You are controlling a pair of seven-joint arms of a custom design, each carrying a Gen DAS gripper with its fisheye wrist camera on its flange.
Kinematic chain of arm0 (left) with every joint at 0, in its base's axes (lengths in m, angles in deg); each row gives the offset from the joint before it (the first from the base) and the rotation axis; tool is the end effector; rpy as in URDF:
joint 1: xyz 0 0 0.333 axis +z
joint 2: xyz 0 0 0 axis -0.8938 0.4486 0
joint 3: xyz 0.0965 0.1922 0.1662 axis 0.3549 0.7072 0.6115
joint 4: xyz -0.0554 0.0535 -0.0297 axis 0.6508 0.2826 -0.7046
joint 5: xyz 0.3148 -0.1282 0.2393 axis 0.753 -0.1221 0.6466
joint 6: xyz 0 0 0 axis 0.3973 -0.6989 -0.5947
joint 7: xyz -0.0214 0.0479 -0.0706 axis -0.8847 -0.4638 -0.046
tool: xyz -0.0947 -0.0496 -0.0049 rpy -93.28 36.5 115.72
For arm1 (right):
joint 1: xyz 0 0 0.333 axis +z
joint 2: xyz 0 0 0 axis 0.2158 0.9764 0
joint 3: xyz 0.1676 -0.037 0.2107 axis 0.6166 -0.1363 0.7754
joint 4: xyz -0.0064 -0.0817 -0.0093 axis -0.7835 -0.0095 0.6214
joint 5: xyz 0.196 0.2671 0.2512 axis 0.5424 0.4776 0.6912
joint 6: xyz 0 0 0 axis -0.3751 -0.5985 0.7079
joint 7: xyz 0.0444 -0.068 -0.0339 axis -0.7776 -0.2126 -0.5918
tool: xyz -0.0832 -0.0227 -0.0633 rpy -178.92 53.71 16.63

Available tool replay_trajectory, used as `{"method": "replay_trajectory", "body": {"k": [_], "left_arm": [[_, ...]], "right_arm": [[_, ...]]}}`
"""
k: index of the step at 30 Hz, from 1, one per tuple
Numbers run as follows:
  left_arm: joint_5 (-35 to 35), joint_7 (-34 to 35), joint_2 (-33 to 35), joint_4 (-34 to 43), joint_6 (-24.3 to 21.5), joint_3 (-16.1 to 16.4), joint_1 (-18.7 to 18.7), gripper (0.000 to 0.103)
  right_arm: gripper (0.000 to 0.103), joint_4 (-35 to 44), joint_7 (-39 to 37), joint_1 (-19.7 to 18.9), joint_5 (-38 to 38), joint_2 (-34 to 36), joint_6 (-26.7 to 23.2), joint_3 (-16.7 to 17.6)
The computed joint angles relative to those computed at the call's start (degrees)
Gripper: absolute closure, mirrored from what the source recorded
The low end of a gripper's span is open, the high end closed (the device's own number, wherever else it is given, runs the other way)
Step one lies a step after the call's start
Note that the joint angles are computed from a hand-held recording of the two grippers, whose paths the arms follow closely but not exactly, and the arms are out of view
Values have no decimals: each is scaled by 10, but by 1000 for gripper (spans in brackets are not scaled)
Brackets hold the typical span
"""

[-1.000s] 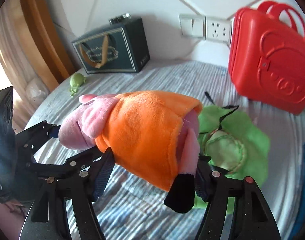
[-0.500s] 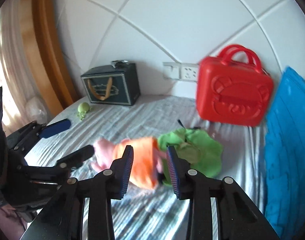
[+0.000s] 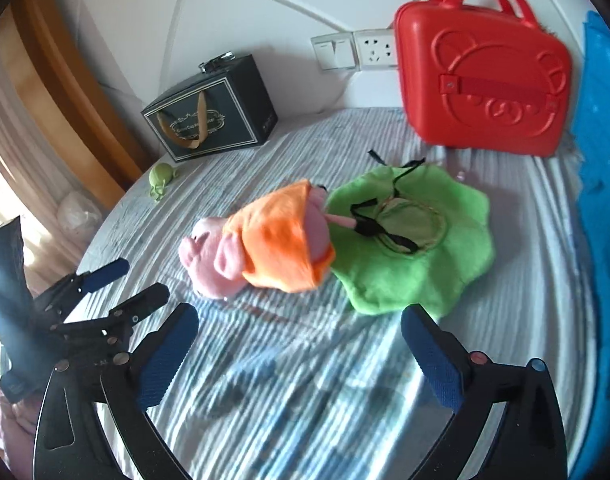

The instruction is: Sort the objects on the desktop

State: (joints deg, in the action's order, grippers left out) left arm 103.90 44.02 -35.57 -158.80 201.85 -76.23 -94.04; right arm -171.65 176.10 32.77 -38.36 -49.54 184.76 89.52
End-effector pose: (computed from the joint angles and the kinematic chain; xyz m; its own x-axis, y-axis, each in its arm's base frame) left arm 0.4810 -0.4755 0.3857 -0.2290 -0.9705 0.0750 -0.7585 0.1297 -0.6386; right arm 0.4765 0.2732 0.4196 0.1408 -0.9509 -0.2757 -0.8285 0.0393 -0.5586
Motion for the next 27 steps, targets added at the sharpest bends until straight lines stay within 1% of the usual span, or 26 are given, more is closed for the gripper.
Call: {"method": "replay_trajectory", "body": {"k": [3,6,8,10,11,12,13,14,16,19,20,21,22,23,24,26,27], "left_arm": [[-26,6,38,25,6,2,8,24],[-45,11,85,68,-10,12,4,24],[-63,26,113,94,-5,14,6,24],[-82,44,134,109,19,14,12,23],[-88,50,142,118,24,16,11,20],[-90,53,151,130,23,22,6,14],[-90,55,157,137,23,27,2,10],[-92,59,163,141,25,30,1,6],[-97,59,169,142,42,36,2,3],[-141,85,177,139,69,17,27,3],[-157,102,180,138,75,8,36,6],[-172,122,180,132,89,-2,44,18],[-170,122,176,130,88,6,34,20],[-155,111,171,131,82,25,15,24],[-145,109,168,133,76,33,5,28],[-122,94,157,131,64,48,-15,30],[-112,87,150,127,65,52,-19,30]], "right_arm": [[0,62,-23,2,4,71,-6,-9],[0,122,-78,8,44,141,-8,-20],[0,165,-113,6,74,185,-18,-24],[0,211,-150,2,105,231,-34,-21],[0,232,-167,-1,118,252,-42,-19],[0,246,-178,-2,128,267,-48,-18],[0,259,-194,-6,144,282,-51,-14],[0,273,-223,-17,176,297,-53,-1],[0,289,-252,-26,213,314,-53,8],[0,295,-295,-39,268,322,-54,22],[0,297,-296,-35,269,322,-58,17],[2,296,-296,-29,263,319,-61,11],[11,291,-303,-26,263,313,-59,10],[15,282,-292,-14,246,303,-54,0],[15,279,-280,-5,232,299,-53,-9],[17,263,-267,2,219,283,-44,-15],[17,251,-272,0,226,270,-37,-12]]}}
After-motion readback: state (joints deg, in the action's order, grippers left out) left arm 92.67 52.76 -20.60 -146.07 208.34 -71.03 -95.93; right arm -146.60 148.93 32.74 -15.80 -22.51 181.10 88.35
